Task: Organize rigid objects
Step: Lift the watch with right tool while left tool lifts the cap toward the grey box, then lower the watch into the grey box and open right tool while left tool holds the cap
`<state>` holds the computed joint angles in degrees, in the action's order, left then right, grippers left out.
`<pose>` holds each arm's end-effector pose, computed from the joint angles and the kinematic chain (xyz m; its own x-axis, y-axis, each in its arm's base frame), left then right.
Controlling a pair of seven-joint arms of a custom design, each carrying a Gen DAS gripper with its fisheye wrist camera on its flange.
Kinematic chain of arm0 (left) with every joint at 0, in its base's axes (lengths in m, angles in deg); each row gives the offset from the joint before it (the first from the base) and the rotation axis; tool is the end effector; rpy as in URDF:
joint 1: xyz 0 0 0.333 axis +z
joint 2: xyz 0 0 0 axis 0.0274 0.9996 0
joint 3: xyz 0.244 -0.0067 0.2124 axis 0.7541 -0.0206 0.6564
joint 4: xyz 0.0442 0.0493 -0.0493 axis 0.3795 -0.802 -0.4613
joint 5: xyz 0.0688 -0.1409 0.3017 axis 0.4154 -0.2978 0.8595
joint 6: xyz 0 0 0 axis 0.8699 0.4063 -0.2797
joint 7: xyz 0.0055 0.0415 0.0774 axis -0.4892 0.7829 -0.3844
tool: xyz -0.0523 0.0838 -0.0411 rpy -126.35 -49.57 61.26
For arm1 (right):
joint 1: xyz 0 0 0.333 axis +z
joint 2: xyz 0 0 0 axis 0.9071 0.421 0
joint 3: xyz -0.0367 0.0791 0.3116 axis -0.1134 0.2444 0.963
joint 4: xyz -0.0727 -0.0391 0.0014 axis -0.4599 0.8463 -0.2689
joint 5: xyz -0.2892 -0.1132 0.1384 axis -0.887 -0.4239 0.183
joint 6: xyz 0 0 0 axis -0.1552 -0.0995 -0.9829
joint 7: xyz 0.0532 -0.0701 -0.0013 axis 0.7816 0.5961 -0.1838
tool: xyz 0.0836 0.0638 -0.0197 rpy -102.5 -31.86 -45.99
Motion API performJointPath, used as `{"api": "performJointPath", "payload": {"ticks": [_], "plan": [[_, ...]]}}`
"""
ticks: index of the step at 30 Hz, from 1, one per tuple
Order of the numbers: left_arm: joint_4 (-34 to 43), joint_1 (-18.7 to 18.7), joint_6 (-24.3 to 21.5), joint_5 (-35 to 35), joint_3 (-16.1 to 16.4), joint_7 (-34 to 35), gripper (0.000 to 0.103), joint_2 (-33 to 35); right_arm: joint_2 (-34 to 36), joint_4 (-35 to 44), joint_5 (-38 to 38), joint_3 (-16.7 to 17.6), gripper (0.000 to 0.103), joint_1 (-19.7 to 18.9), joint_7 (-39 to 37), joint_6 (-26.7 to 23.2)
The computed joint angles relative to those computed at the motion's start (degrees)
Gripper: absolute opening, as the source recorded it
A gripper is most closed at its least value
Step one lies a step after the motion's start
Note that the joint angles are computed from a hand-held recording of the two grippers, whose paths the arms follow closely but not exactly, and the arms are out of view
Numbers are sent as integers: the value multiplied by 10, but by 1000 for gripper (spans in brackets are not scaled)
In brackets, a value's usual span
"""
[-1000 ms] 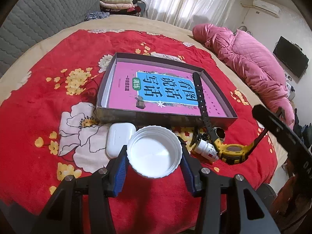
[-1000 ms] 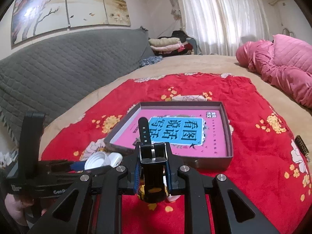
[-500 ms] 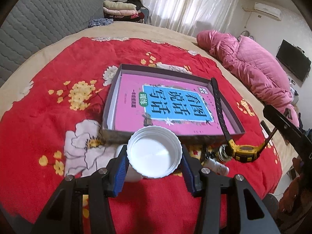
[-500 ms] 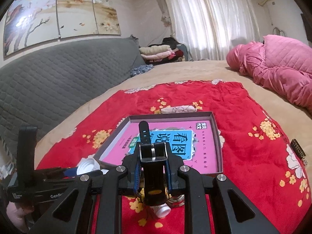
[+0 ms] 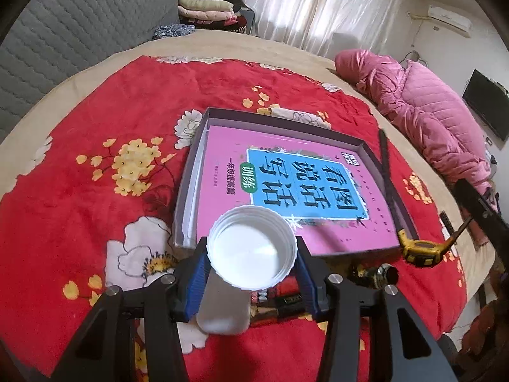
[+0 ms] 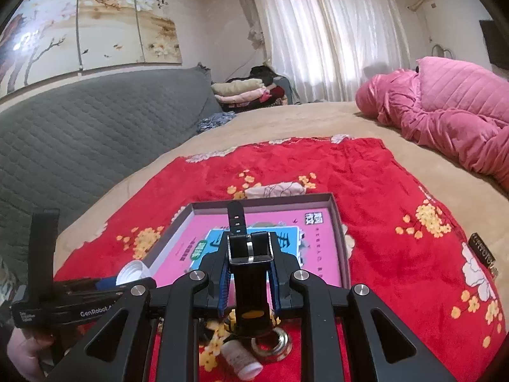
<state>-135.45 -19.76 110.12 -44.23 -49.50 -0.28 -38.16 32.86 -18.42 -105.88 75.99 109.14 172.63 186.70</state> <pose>0.4990 -0.3322 0.5050 0.1471 -0.9634 0.2241 -0.7561 -0.2556 -0.6025 0.5005 0.4004 0.5613 0.3729 -0.9037 -0.2104 -0.5334 -0.0232 -0.8456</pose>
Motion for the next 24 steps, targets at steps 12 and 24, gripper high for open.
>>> {"api": "performJointPath", "payload": {"ticks": [12,24], "plan": [[56,-8,-12,26,13,11,50,42,19,25,-12,-12,20,4,14,-18],[94,-19,-34,25,26,50,50,77,53,70,-16,-20,20,-3,28,-51]]}}
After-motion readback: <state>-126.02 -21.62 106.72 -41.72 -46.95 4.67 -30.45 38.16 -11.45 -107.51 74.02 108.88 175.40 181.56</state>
